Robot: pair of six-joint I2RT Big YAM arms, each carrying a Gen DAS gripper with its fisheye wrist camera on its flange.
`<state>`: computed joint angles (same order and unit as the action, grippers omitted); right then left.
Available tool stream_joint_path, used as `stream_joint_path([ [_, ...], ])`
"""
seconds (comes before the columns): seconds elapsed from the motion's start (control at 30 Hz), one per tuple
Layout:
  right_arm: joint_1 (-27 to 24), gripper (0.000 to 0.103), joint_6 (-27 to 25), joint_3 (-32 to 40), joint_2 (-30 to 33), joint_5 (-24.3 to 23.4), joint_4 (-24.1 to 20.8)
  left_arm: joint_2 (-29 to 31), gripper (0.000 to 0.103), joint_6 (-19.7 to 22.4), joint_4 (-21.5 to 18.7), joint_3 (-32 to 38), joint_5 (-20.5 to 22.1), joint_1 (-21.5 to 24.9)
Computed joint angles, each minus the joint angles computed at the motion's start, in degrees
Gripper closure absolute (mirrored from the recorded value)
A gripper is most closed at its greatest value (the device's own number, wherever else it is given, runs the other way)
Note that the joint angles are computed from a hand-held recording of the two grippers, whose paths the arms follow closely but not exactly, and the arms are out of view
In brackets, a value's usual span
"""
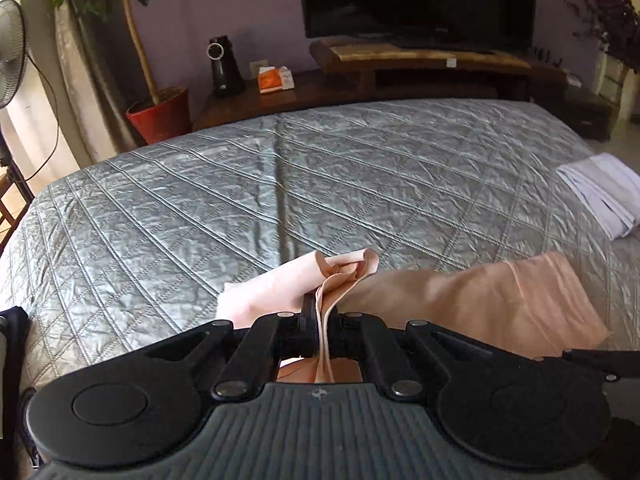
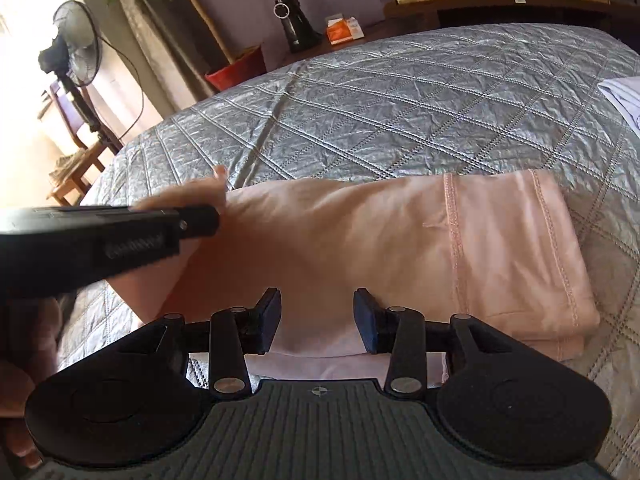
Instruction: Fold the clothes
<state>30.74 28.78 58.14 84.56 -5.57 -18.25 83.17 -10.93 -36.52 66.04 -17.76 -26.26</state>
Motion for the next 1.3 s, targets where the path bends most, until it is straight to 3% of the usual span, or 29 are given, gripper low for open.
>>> stream_joint_path([
  [0.1,-0.8,0.063,0.2,-0.9,-0.8,0.4,-0.2,2.8,0.099,-3.5,-1.3,1.0,2.2,-0.9],
  [0.27,-1.8,0.063,2.2,-2.2,-1.7,1.1,2.0,3.5,0.097,-5.9,0.2,0.7,4.1,-0.3],
  [0.43,-1.9,0.060,4.1,-3.4,-2.9,3.4,4.9,3.5,0.093,-9.1,3.4,0.4,11.2,2.0],
  [0.53,-1.9,0.060,5.2,-4.1,-3.6,5.3,6.4,3.4,0.081,-14.3,6.1,-0.5,23.1,5.5],
  [0.63,-2.0,0.059,6.2,-4.5,-4.0,7.3,7.5,3.0,0.078,-18.4,9.2,-1.6,36.3,9.6],
  [0.67,-1.8,0.059,6.1,-4.6,-4.1,8.0,7.7,2.1,0.077,-18.6,10.5,-2.3,37.7,10.5],
  [0.77,-1.1,0.059,4.2,-4.8,-4.8,10.5,9.3,-2.0,0.070,-22.1,14.2,-4.6,31.5,13.4],
  [0.83,0.1,0.060,0.9,-4.9,-5.4,12.9,10.7,-3.1,0.063,-26.1,10.4,-3.1,25.1,15.9],
  [0.9,1.6,0.064,-3.5,-4.4,-5.2,14.0,11.8,-3.3,0.063,-25.5,5.5,-1.3,22.0,18.6],
  [0.93,2.2,0.070,-5.4,-3.8,-4.8,13.5,11.9,-3.6,0.063,-24.5,4.0,-1.1,21.1,19.7],
  [1.0,3.5,0.071,-9.1,-1.9,-3.3,10.4,11.2,-4.2,0.063,-22.2,0.8,-0.7,19.5,21.5],
  [1.07,4.6,0.071,-11.2,1.0,-1.0,7.2,9.0,-4.1,0.060,-17.5,-2.6,-0.4,21.5,22.5],
  [1.13,5.6,0.071,-12.7,4.6,1.8,6.4,5.7,-3.4,0.060,-12.7,-5.7,-0.4,26.3,23.1],
  [1.23,6.1,0.069,-15.1,10.1,6.3,3.3,0.5,-2.8,0.061,-10.9,-6.7,-1.6,31.5,23.5],
  [1.3,6.3,0.069,-14.9,12.0,8.6,6.0,-2.0,-1.6,0.061,-9.2,-7.1,-1.6,31.2,22.7],
])
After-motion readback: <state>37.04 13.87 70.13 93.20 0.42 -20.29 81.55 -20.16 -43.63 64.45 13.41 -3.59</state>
